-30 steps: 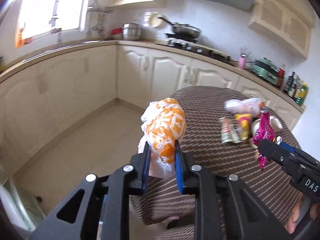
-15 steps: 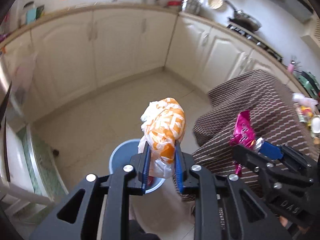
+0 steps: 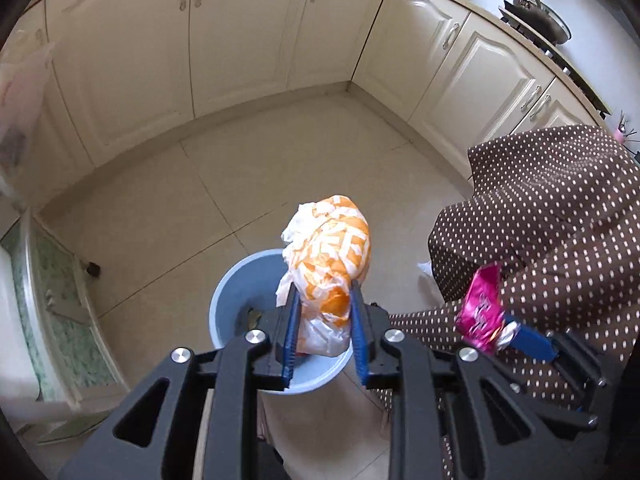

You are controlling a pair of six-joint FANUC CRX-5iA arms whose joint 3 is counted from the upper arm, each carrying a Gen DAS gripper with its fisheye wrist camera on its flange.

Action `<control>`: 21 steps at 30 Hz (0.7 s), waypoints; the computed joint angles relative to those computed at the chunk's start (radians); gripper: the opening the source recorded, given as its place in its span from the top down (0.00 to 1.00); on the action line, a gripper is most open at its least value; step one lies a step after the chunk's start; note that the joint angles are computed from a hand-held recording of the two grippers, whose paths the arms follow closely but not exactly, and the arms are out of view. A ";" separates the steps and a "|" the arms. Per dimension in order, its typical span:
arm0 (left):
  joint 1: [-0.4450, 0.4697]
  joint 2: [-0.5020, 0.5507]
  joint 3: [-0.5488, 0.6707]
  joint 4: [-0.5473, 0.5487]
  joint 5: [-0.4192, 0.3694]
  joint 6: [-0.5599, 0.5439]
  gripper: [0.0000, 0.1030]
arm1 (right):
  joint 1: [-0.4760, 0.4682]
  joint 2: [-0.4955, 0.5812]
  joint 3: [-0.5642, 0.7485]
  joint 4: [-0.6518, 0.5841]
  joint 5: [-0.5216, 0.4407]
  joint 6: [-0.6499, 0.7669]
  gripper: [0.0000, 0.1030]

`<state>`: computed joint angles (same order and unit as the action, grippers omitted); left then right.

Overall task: Collect trash
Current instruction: 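Carry both bags over the blue bin and open both tools to drop them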

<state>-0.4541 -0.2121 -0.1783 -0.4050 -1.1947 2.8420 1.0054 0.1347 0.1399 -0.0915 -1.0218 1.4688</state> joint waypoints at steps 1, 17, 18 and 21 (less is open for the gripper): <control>-0.003 0.005 0.003 -0.002 0.003 0.003 0.75 | -0.004 0.008 0.006 -0.003 -0.003 -0.001 0.54; 0.003 -0.054 -0.078 0.031 0.007 0.050 0.68 | 0.018 0.059 0.033 -0.013 -0.027 -0.020 0.54; -0.001 -0.059 -0.080 0.028 0.000 0.060 0.68 | 0.018 0.064 0.038 -0.016 -0.028 -0.017 0.54; -0.011 -0.071 -0.083 0.018 -0.010 0.083 0.68 | 0.025 0.075 0.053 -0.018 -0.028 -0.009 0.54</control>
